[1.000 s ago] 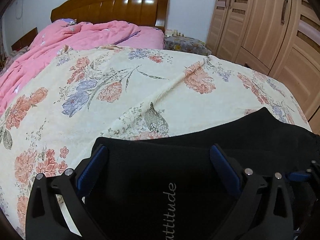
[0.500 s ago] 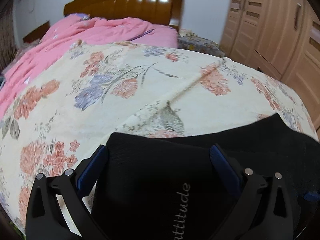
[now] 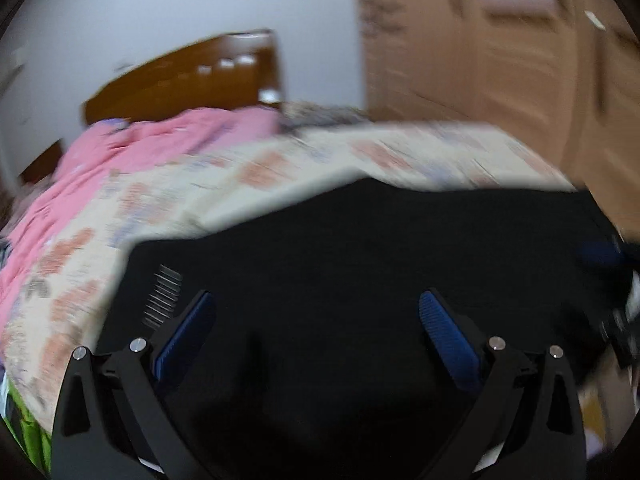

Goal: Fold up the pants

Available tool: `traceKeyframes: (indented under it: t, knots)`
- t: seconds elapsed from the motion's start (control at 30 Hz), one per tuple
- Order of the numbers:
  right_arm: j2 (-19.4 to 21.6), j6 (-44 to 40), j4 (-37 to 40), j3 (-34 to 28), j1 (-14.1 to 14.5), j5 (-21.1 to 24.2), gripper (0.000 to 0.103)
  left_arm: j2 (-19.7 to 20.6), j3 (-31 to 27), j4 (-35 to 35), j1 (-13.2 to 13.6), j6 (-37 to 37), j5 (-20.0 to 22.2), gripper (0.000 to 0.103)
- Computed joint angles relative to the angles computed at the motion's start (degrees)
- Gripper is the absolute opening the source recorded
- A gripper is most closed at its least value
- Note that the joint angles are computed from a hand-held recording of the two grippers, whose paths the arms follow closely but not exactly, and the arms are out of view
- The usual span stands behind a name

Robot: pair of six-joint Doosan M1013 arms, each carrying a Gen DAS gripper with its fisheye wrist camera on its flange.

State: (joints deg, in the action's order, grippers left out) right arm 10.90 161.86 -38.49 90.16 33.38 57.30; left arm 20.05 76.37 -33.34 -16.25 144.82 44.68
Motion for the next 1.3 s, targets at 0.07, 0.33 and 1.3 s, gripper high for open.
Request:
traceKeyframes:
  t: [0.07,0.33,1.3]
  knots:
    - [-1.18,2.49,-2.18,2.5,0.07,-3.34,0.098,-0.7,3.01,5.36,-1.8,0.99,-2.4,0.102]
    - [-1.48,4.01,-5.78,3.91,1.04,-4.52,0.098,-0.79,5.18,1.8,-1.42,0.21,-6.01,0.102]
    - [3.75,-18.08,16.53,-6.65,-11.61,-1.4,0.099,1.09,0.63,-0.62,5.52,-1.7,-0.21,0.101]
